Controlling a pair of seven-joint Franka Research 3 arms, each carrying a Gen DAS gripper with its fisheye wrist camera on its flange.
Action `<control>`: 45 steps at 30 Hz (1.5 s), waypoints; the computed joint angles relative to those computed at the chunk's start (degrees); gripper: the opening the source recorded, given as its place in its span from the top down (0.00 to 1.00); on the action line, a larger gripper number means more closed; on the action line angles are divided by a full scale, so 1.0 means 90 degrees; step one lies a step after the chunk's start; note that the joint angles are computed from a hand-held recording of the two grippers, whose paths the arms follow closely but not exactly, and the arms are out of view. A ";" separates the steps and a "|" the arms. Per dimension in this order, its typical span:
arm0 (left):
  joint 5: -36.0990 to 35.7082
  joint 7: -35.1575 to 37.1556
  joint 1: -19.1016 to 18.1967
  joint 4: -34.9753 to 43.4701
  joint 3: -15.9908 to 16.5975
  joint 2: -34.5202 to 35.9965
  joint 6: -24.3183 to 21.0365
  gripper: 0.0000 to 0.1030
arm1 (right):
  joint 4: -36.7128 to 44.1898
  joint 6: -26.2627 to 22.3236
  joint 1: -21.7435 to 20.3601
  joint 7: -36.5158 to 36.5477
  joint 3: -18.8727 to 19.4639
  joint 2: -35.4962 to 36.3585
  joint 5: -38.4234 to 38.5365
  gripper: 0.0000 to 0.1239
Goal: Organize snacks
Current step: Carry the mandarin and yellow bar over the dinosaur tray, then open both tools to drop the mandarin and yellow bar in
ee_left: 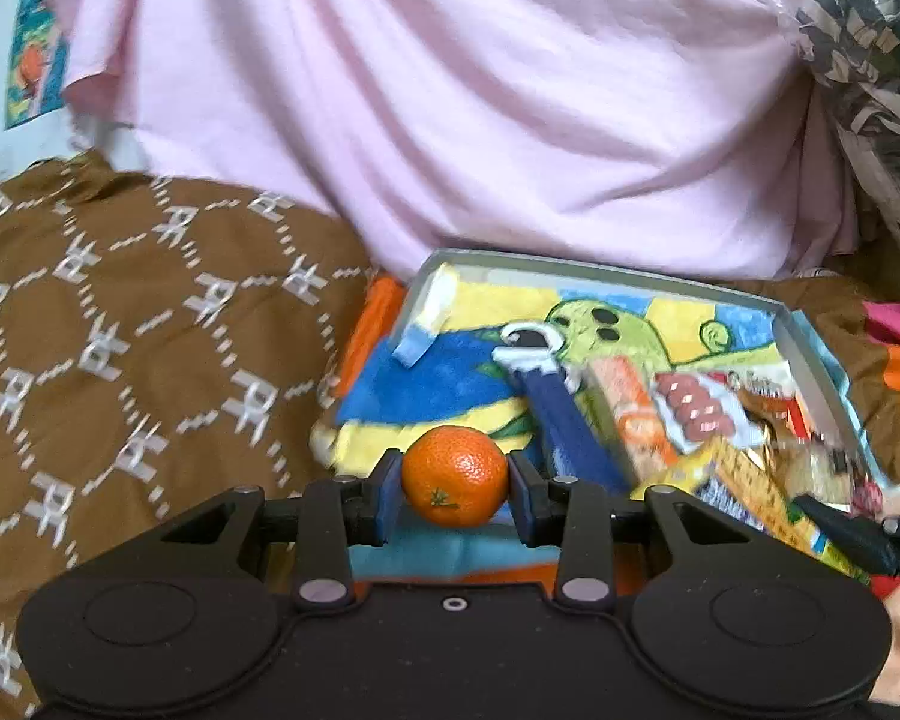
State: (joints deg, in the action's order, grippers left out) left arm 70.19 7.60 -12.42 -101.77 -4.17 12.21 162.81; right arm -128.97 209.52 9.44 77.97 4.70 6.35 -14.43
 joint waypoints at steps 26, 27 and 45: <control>-0.3206 0.2259 -0.0232 0.1765 0.0587 0.1822 0.0334 0.52 | 0.3568 -0.1864 -0.0273 -0.1347 0.0792 0.2268 0.1835 0.58; -0.3211 0.2224 -0.0246 0.1723 0.0625 0.1792 0.0380 0.51 | 0.3651 -0.1994 -0.0313 -0.1408 0.0880 0.2295 0.1868 0.58; -0.2197 0.0788 -0.0465 0.1116 0.1113 0.1135 0.0739 0.18 | 0.3363 -0.1647 -0.0016 -0.1887 0.0764 0.1996 0.2711 0.34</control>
